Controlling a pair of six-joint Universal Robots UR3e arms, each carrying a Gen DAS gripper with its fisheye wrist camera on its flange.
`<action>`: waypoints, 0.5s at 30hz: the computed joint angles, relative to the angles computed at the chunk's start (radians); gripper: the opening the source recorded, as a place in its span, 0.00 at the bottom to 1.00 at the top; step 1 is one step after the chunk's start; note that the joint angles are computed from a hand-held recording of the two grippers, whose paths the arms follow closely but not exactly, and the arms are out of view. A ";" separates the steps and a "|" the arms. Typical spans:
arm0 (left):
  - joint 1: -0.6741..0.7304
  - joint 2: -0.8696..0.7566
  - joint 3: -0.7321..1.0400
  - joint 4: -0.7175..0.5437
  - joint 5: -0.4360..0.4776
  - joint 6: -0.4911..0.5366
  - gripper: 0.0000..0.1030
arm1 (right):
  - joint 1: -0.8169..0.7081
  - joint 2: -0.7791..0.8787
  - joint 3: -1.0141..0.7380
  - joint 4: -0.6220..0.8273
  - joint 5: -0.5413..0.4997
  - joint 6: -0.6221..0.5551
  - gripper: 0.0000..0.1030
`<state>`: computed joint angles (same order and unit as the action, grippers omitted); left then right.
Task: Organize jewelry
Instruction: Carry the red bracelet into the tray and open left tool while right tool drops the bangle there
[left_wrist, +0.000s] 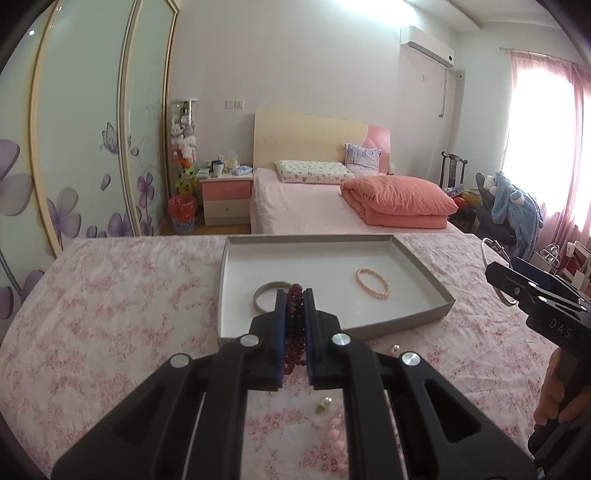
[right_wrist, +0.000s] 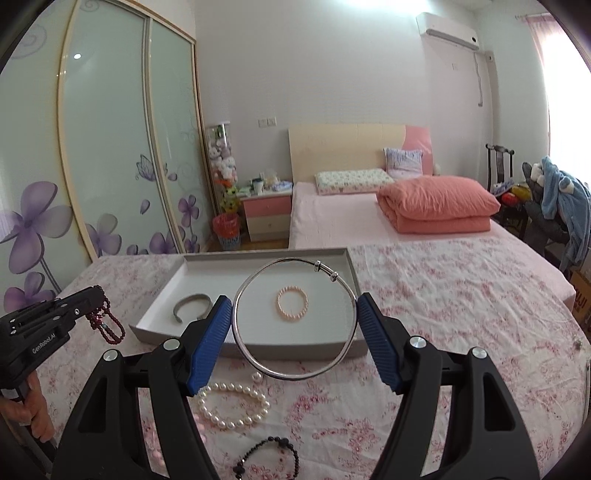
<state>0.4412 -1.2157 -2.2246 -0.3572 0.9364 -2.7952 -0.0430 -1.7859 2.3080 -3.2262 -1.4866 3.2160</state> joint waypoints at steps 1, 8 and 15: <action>-0.012 -0.007 0.003 0.019 0.010 -0.009 0.09 | 0.003 -0.001 0.001 -0.010 -0.003 -0.004 0.68; -0.084 -0.090 0.065 0.101 0.064 -0.063 0.09 | 0.017 0.051 -0.043 -0.056 -0.012 -0.010 0.68; -0.140 -0.194 0.164 0.143 0.114 -0.097 0.09 | 0.017 0.084 -0.093 -0.077 -0.015 0.000 0.68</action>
<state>0.3009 -1.4098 -2.0609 -0.2141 1.0500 -2.8925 -0.0265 -1.7024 2.2151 -3.3027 -1.5012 3.2156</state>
